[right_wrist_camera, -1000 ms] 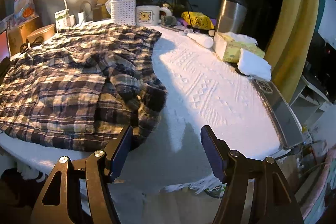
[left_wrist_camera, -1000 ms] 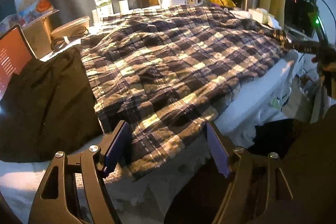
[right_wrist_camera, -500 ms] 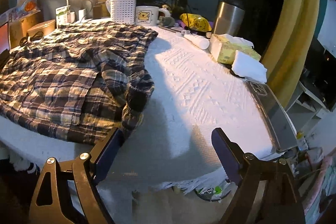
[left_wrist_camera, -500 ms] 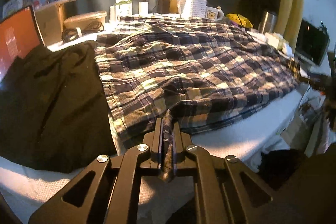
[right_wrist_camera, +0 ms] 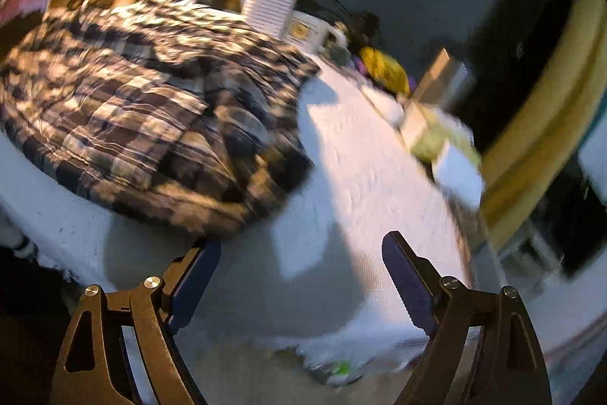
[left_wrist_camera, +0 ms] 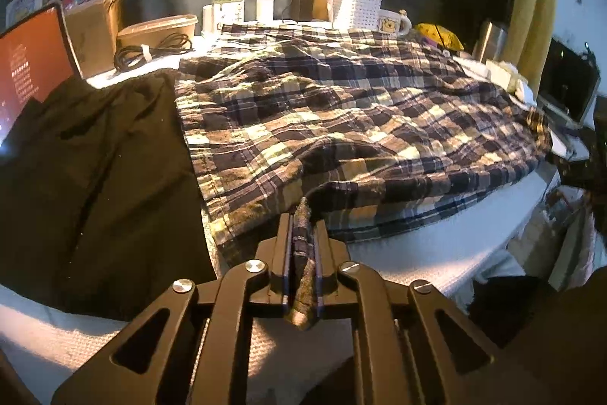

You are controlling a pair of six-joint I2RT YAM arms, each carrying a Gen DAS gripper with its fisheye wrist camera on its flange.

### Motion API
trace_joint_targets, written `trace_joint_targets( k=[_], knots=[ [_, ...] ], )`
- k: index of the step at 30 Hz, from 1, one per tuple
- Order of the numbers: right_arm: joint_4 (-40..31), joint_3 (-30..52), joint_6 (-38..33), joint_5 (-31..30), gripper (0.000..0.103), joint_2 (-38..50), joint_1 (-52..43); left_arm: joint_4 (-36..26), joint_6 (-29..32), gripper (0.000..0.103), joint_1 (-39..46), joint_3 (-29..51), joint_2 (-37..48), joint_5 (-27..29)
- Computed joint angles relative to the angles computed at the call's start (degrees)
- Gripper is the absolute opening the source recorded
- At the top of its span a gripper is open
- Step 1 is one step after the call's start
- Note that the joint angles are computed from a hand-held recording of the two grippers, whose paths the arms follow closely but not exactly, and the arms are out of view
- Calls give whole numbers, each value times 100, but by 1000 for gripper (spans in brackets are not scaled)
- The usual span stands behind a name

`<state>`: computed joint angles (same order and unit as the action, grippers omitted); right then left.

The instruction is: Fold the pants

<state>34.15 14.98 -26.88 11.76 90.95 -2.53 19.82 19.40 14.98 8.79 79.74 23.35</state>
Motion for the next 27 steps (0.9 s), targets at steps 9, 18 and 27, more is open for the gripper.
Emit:
trace_joint_targets(
  k=[9, 18, 27],
  knots=[
    [809, 231, -436, 51, 88, 517, 382, 671, 245, 72, -521, -546, -315, -664],
    [499, 487, 203, -167, 35, 775, 582, 1357, -98, 72, -484, -516, 298, -512],
    [-101, 560, 1091, -728, 20, 428, 332, 417, -459, 6, -712, -327, -360, -621]
  ],
)
